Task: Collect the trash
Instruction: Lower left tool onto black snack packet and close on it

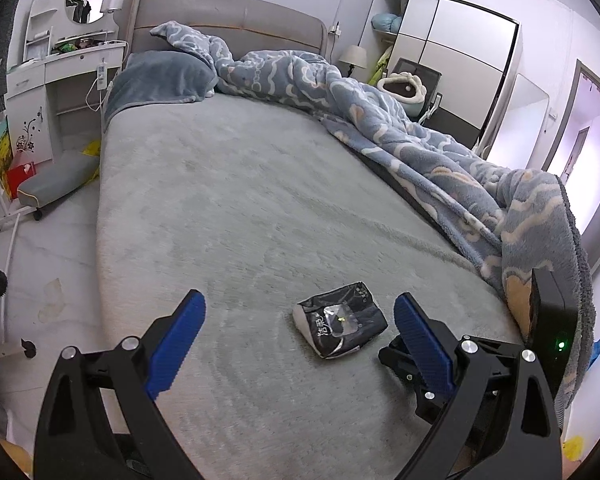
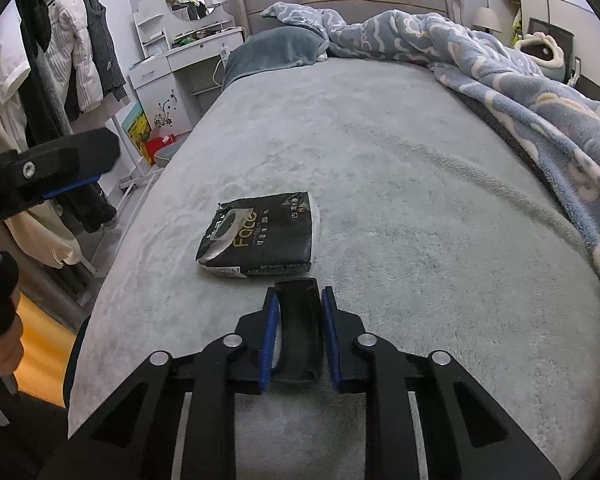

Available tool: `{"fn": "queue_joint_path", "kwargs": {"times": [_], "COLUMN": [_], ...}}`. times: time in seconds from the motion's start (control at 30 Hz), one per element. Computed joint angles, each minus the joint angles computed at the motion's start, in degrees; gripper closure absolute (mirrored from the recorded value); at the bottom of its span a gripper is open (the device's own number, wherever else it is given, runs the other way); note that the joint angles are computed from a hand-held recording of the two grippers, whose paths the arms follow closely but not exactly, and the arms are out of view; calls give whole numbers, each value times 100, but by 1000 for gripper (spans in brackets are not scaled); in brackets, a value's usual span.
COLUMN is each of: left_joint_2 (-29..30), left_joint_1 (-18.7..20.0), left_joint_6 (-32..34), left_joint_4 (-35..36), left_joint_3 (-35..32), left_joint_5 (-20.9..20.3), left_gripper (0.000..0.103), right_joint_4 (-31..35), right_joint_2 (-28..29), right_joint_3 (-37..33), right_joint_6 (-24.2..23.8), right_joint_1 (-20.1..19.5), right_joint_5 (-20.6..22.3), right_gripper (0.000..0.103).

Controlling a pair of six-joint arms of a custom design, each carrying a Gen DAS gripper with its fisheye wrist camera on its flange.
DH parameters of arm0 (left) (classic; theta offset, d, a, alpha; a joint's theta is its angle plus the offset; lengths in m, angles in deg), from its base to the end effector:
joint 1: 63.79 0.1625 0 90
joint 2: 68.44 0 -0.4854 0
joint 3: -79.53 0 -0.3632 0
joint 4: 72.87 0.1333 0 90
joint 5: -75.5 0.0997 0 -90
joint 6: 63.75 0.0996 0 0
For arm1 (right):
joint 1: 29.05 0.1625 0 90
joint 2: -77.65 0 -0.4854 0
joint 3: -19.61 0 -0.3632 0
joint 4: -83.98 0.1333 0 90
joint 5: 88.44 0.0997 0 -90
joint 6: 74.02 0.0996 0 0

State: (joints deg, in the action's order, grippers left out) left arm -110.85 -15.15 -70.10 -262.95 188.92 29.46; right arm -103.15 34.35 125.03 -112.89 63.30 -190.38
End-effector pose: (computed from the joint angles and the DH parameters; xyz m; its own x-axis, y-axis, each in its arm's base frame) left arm -0.2598 -0.6014 0.1500 -0.8471 0.1204 -0.5175 0.4627 0.6460 -0.6071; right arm 0.1397 -0.6555 0.1517 -0.7438 -0.4525 0.4920 -0.6427 0.6864 -0.3403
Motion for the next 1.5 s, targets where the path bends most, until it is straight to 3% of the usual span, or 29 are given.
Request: {"fn": "queue_joint_path", "kwargs": {"times": [0.53, 1.37, 1.5], "left_joint_2": [374, 1072, 1121], "left_joint_1": [85, 225, 210], "left_joint_6": [-270, -769, -635], "left_joint_4": [321, 1588, 1642], "left_joint_3": [-392, -1277, -1337], "left_joint_5": [26, 249, 251], "left_gripper": [6, 7, 20], "right_joint_4": [60, 722, 824], "right_joint_2": [-440, -768, -771], "right_joint_3": [82, -133, -167], "right_joint_6": [210, 71, 101], "right_joint_1": [-213, -557, -573], "right_joint_5": [392, 683, 706], "right_gripper": [82, 82, 82]}}
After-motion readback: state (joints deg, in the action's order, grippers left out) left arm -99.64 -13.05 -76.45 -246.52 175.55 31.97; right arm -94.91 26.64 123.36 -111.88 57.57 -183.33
